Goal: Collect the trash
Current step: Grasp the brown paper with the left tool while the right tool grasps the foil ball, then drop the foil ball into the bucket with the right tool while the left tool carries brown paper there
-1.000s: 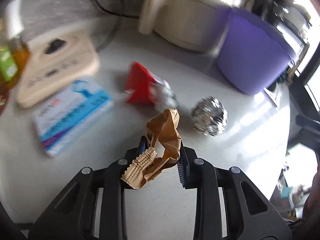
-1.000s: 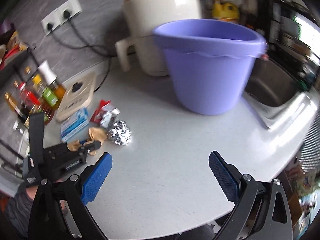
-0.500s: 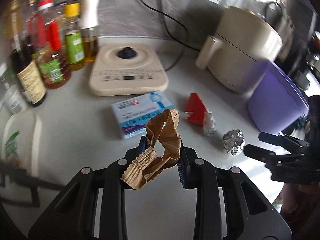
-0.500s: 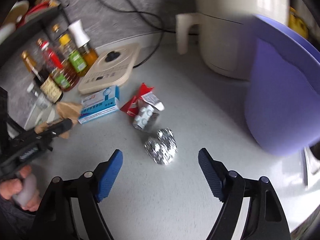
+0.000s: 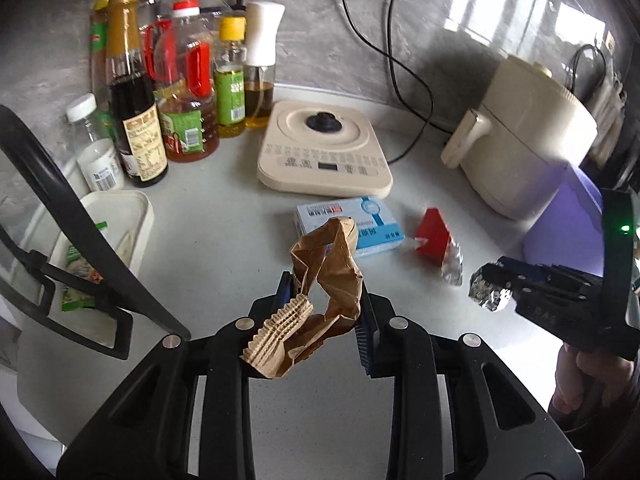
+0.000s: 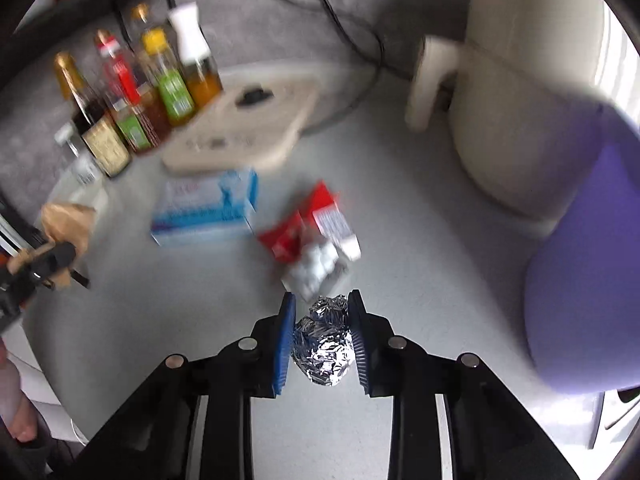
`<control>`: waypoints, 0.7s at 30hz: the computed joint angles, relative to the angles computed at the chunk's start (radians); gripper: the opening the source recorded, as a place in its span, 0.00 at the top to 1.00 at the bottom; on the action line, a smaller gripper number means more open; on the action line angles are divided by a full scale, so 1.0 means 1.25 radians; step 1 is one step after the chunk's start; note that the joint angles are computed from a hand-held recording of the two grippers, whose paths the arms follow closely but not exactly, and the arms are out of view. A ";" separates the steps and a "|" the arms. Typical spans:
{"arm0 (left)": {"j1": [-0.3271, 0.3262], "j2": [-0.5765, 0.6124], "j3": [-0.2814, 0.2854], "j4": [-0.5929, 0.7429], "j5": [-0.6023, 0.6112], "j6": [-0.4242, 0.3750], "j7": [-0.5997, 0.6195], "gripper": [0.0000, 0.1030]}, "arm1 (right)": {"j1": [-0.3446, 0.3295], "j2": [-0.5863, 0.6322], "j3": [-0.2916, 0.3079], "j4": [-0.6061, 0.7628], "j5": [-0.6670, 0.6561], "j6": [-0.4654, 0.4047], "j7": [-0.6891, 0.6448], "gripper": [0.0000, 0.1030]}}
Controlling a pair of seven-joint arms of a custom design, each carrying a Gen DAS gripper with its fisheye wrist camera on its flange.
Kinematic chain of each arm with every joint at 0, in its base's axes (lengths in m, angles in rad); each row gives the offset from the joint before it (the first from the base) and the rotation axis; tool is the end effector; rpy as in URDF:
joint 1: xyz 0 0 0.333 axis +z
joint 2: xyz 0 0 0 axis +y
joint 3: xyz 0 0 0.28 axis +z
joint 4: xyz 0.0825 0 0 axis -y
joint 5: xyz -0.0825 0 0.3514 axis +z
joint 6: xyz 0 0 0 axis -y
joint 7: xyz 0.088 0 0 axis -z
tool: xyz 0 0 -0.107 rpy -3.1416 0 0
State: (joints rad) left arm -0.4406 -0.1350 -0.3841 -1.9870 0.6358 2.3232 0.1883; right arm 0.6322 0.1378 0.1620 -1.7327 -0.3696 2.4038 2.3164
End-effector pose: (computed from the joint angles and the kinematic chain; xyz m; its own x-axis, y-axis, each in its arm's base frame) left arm 0.3641 -0.3915 0.5464 0.1425 -0.9738 0.1773 -0.7228 -0.2247 -0.6535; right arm 0.4332 0.4299 0.5281 0.2680 -0.9602 -0.0790 -0.8062 -0.1786 -0.5640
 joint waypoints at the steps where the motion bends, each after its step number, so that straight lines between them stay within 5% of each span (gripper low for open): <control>1: 0.000 0.002 -0.002 0.007 0.005 -0.006 -0.003 0.72 | -0.002 -0.003 0.000 0.001 0.006 0.008 -0.010 0.74; 11: -0.016 0.035 -0.016 0.109 0.092 -0.088 -0.016 0.72 | -0.037 -0.070 0.000 -0.005 -0.011 0.109 -0.032 0.74; 21: -0.048 0.113 -0.001 0.225 0.150 -0.070 0.015 0.72 | -0.133 -0.199 0.023 -0.069 -0.111 0.150 0.059 0.74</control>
State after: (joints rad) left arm -0.5002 0.0067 -0.3850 -1.7062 0.8231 2.2358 0.2069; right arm 0.4655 -0.1113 0.1910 -1.8191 -0.5088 2.5912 2.3897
